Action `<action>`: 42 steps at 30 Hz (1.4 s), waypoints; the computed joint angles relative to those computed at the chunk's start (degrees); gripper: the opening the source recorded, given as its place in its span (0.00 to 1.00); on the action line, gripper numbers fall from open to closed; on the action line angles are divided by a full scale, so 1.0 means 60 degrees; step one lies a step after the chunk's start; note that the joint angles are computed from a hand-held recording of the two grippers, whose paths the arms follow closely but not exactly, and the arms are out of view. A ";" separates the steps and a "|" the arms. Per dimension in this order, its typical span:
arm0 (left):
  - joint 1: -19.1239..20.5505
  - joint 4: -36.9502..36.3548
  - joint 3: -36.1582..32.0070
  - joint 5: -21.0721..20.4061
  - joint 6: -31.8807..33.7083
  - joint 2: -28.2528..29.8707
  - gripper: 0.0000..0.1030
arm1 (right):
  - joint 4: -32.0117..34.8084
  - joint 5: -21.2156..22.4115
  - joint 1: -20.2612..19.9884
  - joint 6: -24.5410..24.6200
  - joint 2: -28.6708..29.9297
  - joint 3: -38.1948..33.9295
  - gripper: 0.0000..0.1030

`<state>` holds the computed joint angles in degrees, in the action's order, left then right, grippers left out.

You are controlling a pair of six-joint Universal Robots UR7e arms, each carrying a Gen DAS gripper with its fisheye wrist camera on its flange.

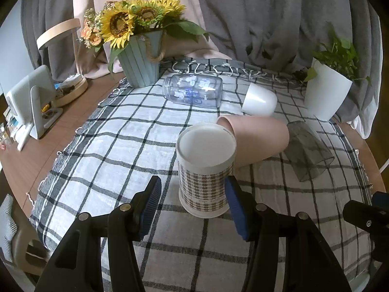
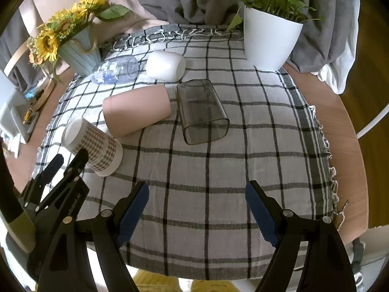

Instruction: Flip cup upside down

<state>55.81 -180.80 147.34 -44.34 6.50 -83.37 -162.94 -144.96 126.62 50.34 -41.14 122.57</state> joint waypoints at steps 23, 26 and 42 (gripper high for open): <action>-0.1311 0.2625 -0.0103 0.0559 -0.0256 -0.2752 1.00 | 0.0490 -0.0604 0.0886 0.1013 -0.0215 -0.0277 0.87; -0.1568 0.2698 -0.0226 0.0831 0.0310 -0.3107 1.00 | 0.0461 -0.0949 0.1215 0.1207 -0.0147 -0.0484 0.88; -0.1584 0.3400 -0.1018 0.0486 0.1589 -0.4097 1.00 | 0.2230 -0.2795 0.2477 0.2918 0.0442 -0.1783 0.91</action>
<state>46.30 -160.41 141.23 -41.42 16.03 -107.95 -149.56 -161.73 141.48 67.85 -38.49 111.88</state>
